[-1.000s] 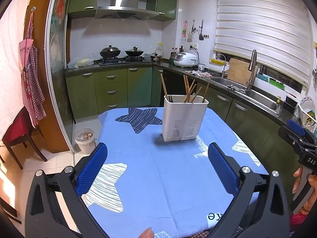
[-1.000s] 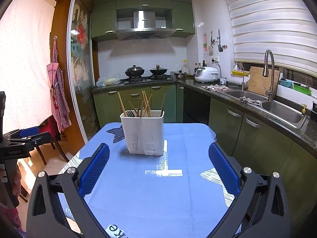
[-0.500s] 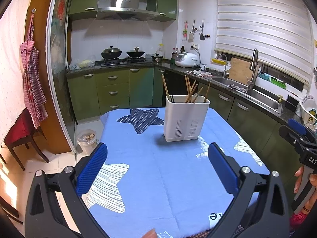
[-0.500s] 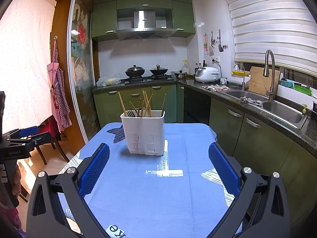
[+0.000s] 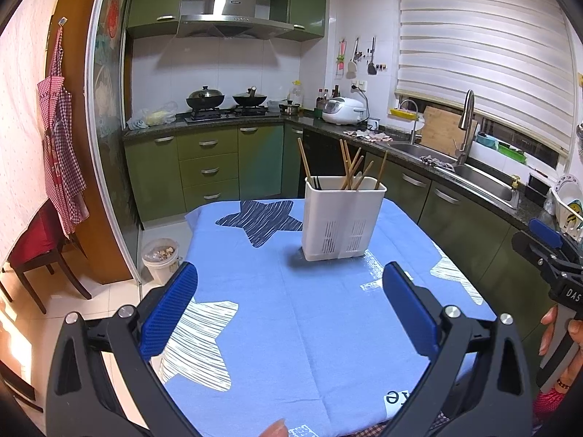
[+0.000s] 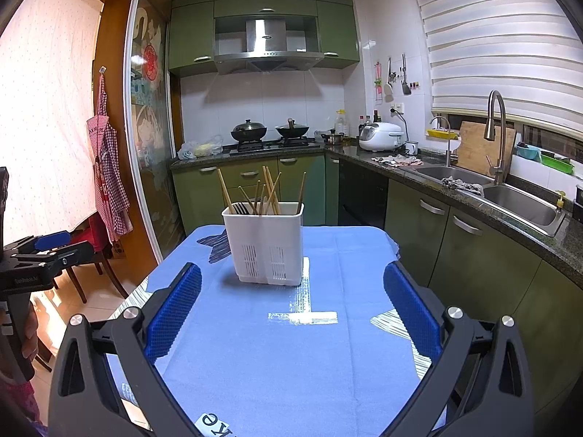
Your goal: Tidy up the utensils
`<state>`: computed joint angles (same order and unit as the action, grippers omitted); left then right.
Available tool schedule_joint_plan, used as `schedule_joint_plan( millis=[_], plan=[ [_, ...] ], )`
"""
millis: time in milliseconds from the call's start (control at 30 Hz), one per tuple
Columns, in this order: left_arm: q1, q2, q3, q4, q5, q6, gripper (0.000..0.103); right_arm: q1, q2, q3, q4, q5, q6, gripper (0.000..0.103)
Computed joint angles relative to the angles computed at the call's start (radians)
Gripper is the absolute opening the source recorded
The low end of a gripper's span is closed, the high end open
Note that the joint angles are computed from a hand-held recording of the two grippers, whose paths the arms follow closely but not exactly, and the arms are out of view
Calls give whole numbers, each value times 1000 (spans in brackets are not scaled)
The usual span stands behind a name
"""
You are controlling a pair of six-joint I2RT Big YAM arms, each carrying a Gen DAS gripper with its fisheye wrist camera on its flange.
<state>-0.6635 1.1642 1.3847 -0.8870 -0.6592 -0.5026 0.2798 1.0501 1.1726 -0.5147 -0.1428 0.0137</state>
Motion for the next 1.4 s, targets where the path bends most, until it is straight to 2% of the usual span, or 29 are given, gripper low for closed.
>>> schedule_joint_plan(
  millis=[1400],
  plan=[
    [-1,8,12,-18,5,5,97,27,6,-18,19,24,9,99]
  ],
)
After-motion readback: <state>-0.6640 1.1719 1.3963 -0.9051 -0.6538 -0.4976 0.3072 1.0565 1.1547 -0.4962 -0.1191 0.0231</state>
